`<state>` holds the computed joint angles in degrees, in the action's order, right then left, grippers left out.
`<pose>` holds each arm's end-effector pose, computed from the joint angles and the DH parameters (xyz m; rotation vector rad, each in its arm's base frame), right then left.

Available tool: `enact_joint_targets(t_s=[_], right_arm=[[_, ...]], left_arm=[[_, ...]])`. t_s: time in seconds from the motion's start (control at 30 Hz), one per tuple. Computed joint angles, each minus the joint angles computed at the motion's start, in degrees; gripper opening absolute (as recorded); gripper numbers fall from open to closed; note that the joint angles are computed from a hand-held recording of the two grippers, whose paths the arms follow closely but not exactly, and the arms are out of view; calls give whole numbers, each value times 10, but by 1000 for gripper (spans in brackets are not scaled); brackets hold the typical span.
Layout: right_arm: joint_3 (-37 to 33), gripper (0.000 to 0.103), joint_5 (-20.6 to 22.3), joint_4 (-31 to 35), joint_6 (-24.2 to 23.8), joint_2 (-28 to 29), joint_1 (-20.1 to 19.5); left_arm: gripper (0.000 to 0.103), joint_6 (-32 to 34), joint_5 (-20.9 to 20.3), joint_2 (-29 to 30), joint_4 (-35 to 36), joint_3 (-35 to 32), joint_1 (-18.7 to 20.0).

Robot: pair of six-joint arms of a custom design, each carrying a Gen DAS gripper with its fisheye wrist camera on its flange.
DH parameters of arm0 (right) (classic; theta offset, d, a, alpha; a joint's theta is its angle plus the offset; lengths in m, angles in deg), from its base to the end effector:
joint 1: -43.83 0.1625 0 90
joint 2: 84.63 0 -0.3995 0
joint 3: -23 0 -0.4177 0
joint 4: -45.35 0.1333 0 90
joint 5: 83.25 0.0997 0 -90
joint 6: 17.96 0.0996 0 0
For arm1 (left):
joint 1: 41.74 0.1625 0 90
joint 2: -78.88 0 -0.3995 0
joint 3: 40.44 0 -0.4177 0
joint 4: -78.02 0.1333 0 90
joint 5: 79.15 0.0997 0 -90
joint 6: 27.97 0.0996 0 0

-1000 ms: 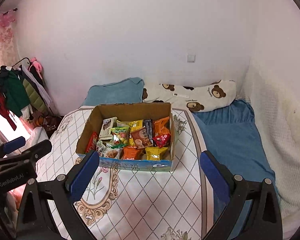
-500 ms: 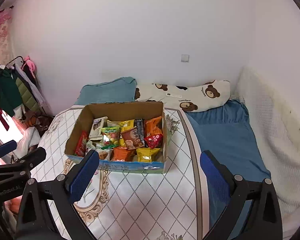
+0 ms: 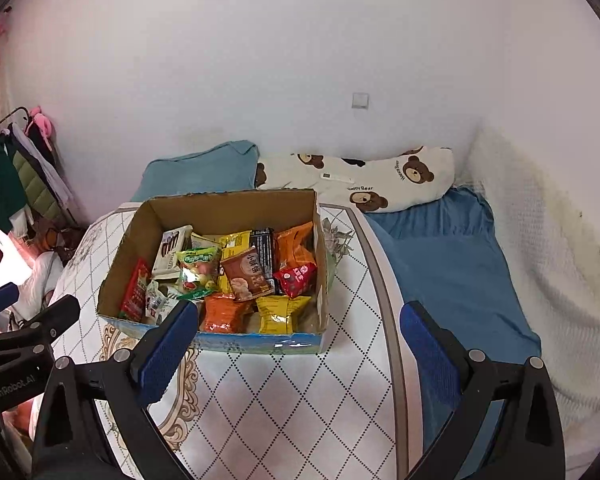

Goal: Organize snacks

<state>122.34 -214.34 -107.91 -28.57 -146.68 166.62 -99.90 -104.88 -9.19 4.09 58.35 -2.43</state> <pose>0.4047 -0.5030 0.2385 0.7028 -2.3335 0.7245 -0.2404 -0.4851 0.4005 -0.0769 2.0858 -0.9015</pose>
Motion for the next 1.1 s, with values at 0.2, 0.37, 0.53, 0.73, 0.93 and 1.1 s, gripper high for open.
enact_joint_targets(t_s=[0.2, 0.37, 0.53, 0.73, 0.93, 1.1], right_arm=[[-3, 103, 2, 1, 0, 4, -3], [-3, 103, 7, 5, 3, 1, -4], [0, 103, 12, 11, 9, -2, -7], [1, 103, 12, 14, 11, -3, -6], [3, 103, 17, 15, 11, -5, -7], [4, 103, 20, 19, 14, -8, -7]], left_arm=[[103, 12, 1, 0, -12, 2, 5], [103, 12, 1, 0, -15, 0, 7], [103, 15, 1, -1, -17, 0, 7], [103, 11, 1, 1, -12, -3, 7], [103, 4, 1, 1, -6, -5, 5], [103, 2, 1, 0, -4, -5, 4]])
